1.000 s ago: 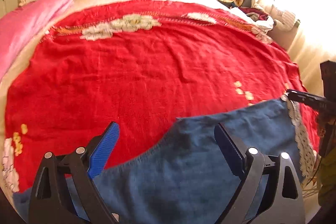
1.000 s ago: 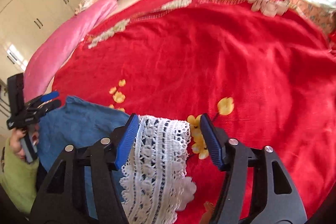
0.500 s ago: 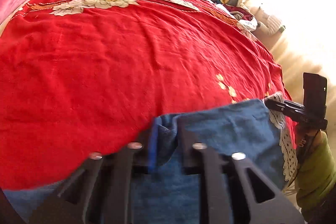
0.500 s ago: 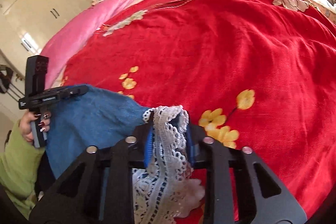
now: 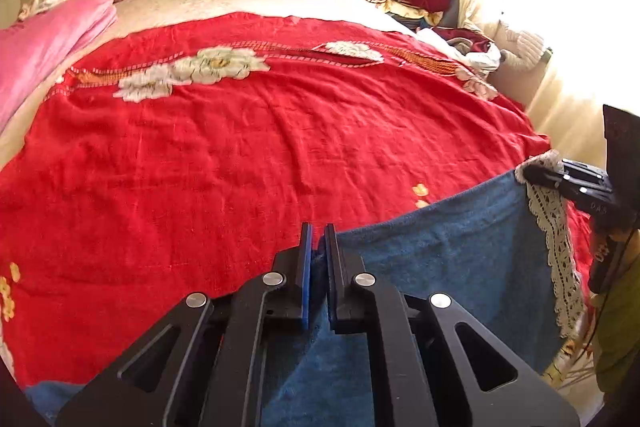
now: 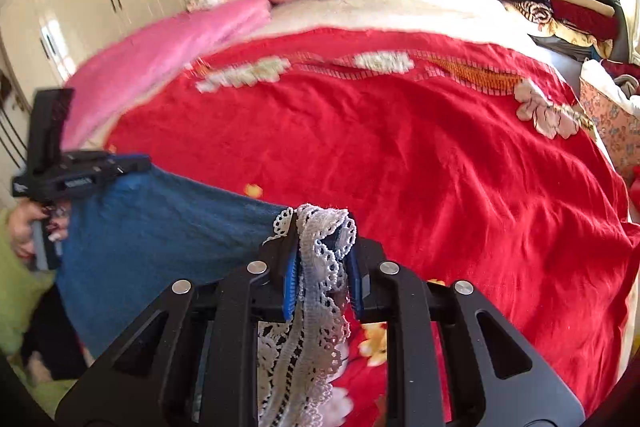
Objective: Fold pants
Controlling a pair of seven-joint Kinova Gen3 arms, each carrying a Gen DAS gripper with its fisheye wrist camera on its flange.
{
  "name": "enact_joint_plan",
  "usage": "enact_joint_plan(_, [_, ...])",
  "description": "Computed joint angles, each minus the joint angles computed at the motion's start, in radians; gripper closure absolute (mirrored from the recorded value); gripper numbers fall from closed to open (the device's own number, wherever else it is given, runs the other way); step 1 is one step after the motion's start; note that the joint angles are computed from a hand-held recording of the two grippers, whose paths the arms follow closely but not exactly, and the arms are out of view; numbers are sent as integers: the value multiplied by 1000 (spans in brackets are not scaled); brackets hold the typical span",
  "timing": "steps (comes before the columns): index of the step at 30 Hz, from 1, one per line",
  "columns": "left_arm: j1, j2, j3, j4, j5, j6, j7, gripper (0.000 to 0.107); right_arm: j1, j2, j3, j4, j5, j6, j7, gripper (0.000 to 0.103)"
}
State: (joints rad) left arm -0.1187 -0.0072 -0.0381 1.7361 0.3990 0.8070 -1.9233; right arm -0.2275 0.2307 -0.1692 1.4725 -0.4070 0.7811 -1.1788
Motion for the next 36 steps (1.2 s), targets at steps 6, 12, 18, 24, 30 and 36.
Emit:
enact_joint_plan(6, [19,18,19,44,-99,-67,64,99,-34,37,16,15,76,-4,-79,85])
enact_joint_plan(12, [-6,-5,-9,72,-63,-78,46,84,-43,17,24,17,121,-3,-147,69])
enact_joint_plan(18, [-43,-115,-58,98,-38,-65,61,66,-8,-91,23,101,80,-30,-142,51])
enact_joint_plan(24, [-31,-260,-63,168,-121,-84,124,57,5,-208,41,210,-22,-36,-75,48])
enact_joint_plan(30, [17,-383,-64,244,-177,-56,151,43,-1,-309,91,307,-116,-3,-36,48])
enact_joint_plan(36, [28,-422,-13,300,-266,-19,239,43,-8,-323,118,371,-152,41,-36,48])
